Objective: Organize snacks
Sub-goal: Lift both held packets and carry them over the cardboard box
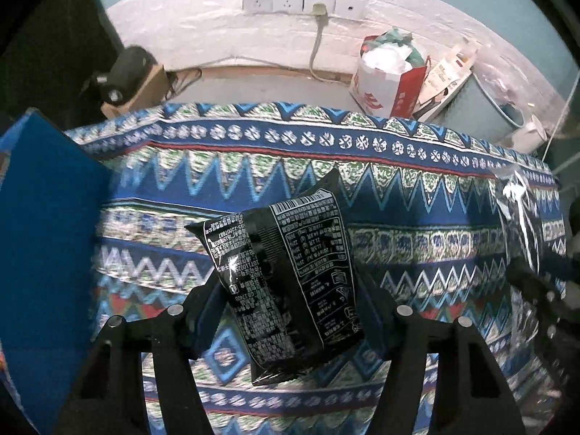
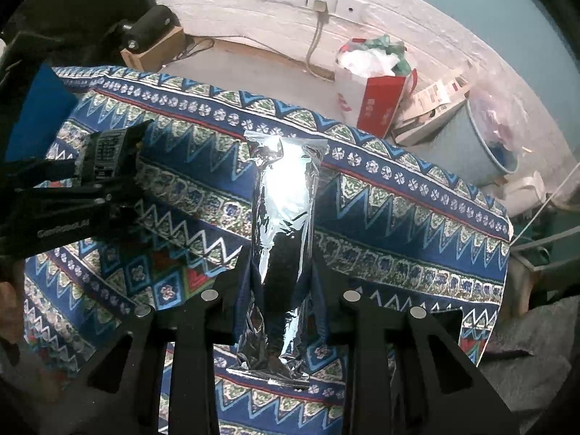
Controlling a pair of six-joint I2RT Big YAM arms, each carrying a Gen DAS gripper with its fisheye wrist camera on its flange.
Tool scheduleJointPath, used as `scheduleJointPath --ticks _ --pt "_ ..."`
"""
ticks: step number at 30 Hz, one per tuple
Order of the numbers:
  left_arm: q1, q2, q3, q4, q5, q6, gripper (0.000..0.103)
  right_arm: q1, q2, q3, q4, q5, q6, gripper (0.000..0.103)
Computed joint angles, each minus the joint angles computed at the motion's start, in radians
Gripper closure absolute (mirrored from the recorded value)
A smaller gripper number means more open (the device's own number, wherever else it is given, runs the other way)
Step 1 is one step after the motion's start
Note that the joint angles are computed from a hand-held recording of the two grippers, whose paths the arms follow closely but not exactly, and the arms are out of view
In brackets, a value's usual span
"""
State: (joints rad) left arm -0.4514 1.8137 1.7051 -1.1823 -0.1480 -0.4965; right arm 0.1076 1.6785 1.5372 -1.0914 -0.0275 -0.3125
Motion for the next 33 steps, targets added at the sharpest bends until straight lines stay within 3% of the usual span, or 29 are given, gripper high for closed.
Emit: scheduleJointPath --ticks 19,33 --pt "0.005 -0.26 -0.161 0.044 -0.182 0.214 0.036 0.072 -0.108 -0.02 -0.004 -0.067 0.037 0.075" --pt "0.053 -0.443 -0.256 0.066 -0.235 0.263 0.036 0.178 -0.133 0.03 -0.014 -0.132 0.064 0.075"
